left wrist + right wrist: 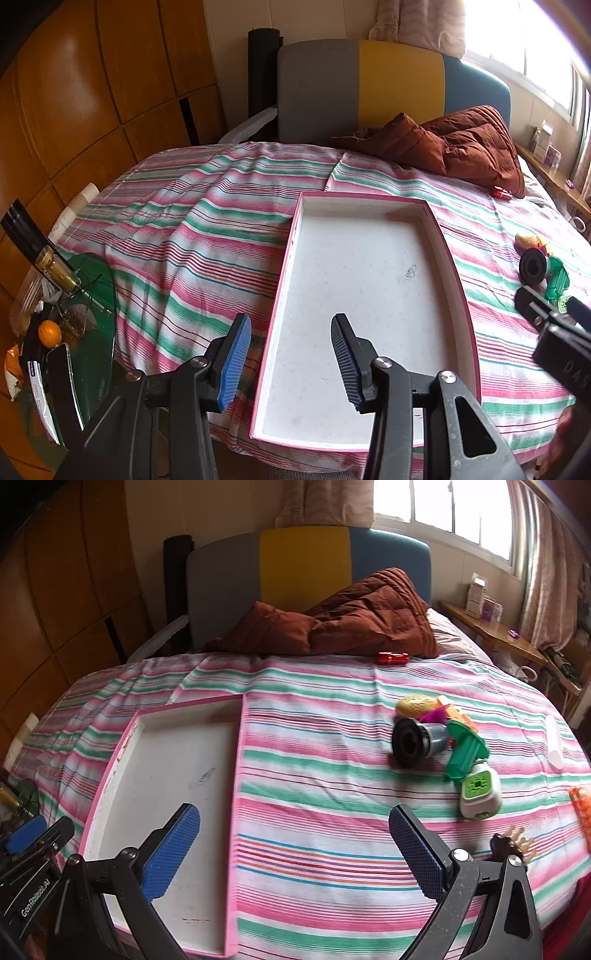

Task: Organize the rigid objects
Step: 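Move both tools from the tray toward the cluster of toys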

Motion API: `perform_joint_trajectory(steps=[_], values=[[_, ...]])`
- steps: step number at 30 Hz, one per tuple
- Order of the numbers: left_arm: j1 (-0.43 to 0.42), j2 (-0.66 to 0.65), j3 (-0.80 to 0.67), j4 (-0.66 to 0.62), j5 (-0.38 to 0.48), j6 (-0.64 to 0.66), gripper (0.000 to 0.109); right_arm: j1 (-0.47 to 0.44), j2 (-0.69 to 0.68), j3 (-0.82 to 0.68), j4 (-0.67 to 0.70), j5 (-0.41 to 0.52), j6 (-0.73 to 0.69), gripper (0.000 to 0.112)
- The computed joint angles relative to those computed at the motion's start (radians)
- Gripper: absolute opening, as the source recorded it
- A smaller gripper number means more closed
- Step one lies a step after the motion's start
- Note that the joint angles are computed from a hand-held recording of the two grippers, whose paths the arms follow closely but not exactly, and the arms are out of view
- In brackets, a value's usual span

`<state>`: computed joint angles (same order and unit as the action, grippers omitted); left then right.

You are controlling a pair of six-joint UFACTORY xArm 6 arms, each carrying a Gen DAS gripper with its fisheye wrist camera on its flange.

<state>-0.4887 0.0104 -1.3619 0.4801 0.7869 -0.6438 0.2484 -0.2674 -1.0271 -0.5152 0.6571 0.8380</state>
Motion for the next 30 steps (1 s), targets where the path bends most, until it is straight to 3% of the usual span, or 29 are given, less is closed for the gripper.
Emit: perform_joint_trajectory(steps=[9, 17, 23, 30], values=[[-0.026, 0.011, -0.016, 0.001, 0.026, 0.01, 0.046, -0.088, -0.081, 0.073, 0.082, -0.03, -0.085, 0.103], [-0.055, 0.037, -0.047, -0.026, 0.042, 0.026, 0.046, -0.226, -0.181, 0.167, 0.253, -0.039, -0.242, 0.103], [-0.083, 0.064, -0.077, -0.038, 0.055, 0.053, 0.046, -0.325, -0.272, 0.261, 0.164, -0.11, -0.247, 0.103], [-0.125, 0.101, -0.127, -0.018, 0.089, 0.069, 0.046, -0.417, -0.284, 0.281, 0.397, -0.095, -0.569, 0.103]])
